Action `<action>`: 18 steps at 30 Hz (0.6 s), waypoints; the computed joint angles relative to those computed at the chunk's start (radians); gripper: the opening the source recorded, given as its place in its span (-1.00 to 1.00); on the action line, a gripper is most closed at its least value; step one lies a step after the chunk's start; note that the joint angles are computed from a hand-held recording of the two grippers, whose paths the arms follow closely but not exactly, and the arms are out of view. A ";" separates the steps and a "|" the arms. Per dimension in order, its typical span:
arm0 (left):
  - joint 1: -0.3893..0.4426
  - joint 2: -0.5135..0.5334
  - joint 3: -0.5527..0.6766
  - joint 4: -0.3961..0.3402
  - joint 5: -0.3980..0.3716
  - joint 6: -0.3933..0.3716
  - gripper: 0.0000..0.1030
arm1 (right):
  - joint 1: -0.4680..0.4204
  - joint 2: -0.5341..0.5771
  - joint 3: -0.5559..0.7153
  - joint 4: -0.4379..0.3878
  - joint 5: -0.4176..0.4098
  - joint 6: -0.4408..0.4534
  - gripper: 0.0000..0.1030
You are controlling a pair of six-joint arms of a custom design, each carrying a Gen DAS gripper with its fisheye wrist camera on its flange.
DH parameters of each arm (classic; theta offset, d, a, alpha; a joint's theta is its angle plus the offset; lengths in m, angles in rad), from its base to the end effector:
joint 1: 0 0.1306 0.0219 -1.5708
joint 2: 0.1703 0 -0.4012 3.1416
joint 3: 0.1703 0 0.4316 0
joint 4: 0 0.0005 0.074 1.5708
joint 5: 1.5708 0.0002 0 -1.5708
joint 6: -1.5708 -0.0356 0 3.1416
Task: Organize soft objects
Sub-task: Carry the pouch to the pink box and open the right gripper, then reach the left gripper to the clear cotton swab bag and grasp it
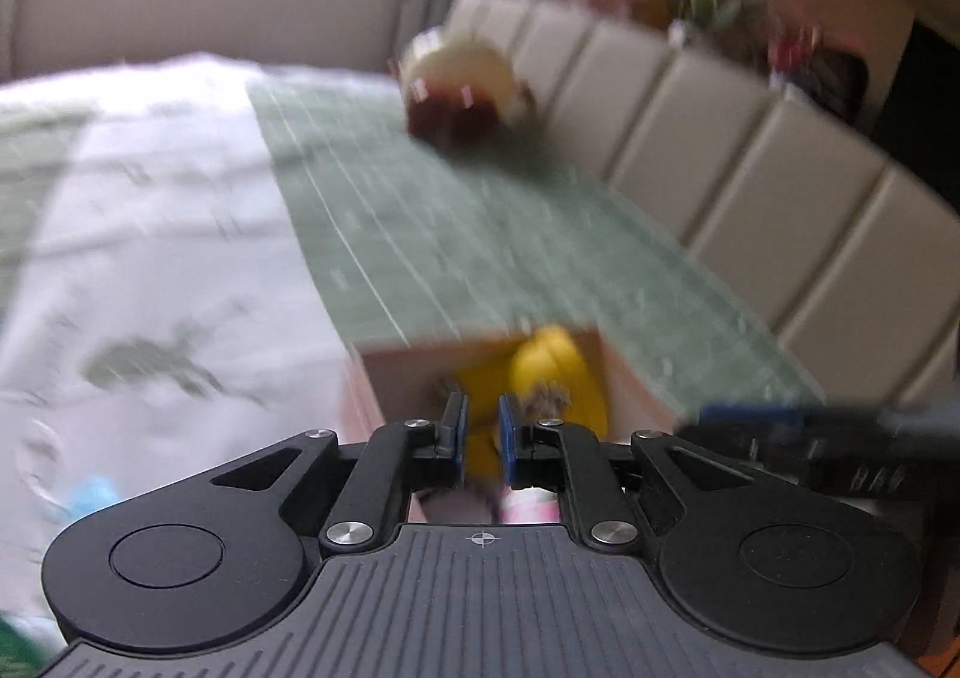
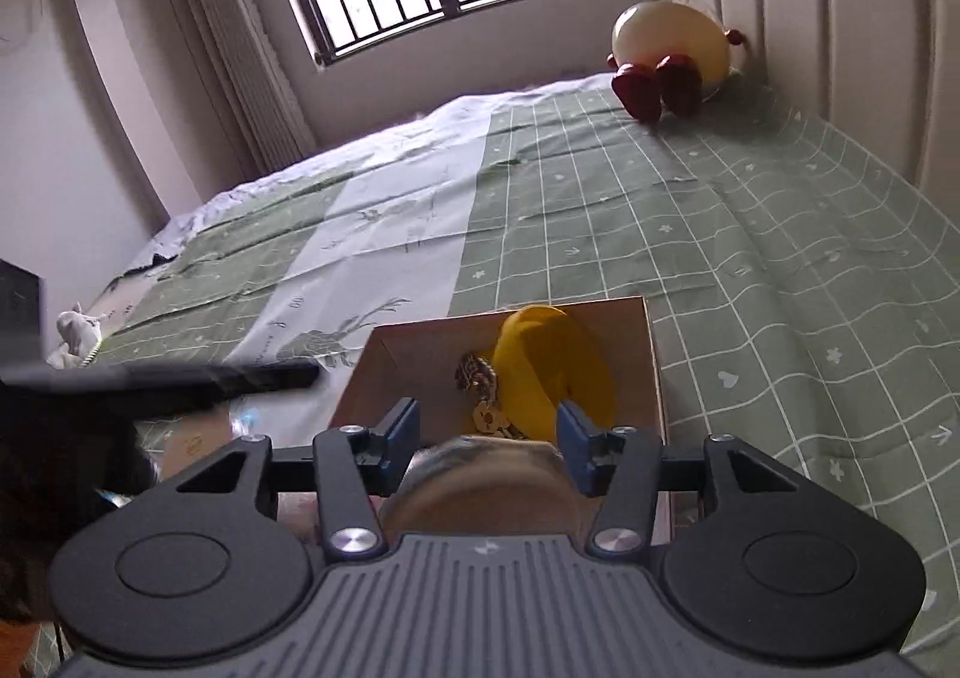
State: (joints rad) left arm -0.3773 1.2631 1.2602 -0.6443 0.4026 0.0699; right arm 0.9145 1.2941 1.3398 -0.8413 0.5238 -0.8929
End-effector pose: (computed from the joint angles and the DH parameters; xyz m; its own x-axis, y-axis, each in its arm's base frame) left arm 0.4443 -0.1916 0.4622 -0.6031 0.1699 -0.7793 0.5889 0.7539 -0.2914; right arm 0.3096 0.3720 0.4742 -0.6413 0.2727 -0.7172 0.0432 0.9461 0.3210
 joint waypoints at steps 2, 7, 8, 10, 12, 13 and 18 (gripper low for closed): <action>0.026 -0.058 -0.032 0.020 0.004 -0.007 -0.76 | 0.019 0.022 0.021 -0.006 -0.012 0.013 -0.02; 0.083 -0.200 -0.118 -0.033 0.024 -0.050 -0.76 | 0.058 0.138 0.127 -0.068 -0.025 0.035 -0.02; 0.098 -0.236 -0.152 -0.038 0.031 -0.069 -0.76 | 0.063 0.171 0.162 -0.115 -0.005 0.021 -0.02; 0.139 -0.323 -0.232 -0.038 0.031 -0.107 -0.76 | 0.062 0.200 0.186 -0.145 0.011 -0.034 -0.02; 0.198 -0.403 -0.289 -0.068 0.022 -0.136 -0.76 | 0.067 0.192 0.167 -0.115 0.012 -0.090 -0.02; 0.237 -0.435 -0.313 -0.083 0.021 -0.153 -0.76 | 0.077 0.184 0.155 -0.099 0.023 -0.104 -0.02; 0.456 -0.522 -0.407 -0.075 0.008 -0.124 -0.73 | 0.187 0.212 0.176 -0.130 0.182 -0.117 0.31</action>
State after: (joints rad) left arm 0.0791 0.7410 0.8530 -0.7198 0.4104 -0.0545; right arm 1.1018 1.5063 1.5157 -0.9712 0.7063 -1.0101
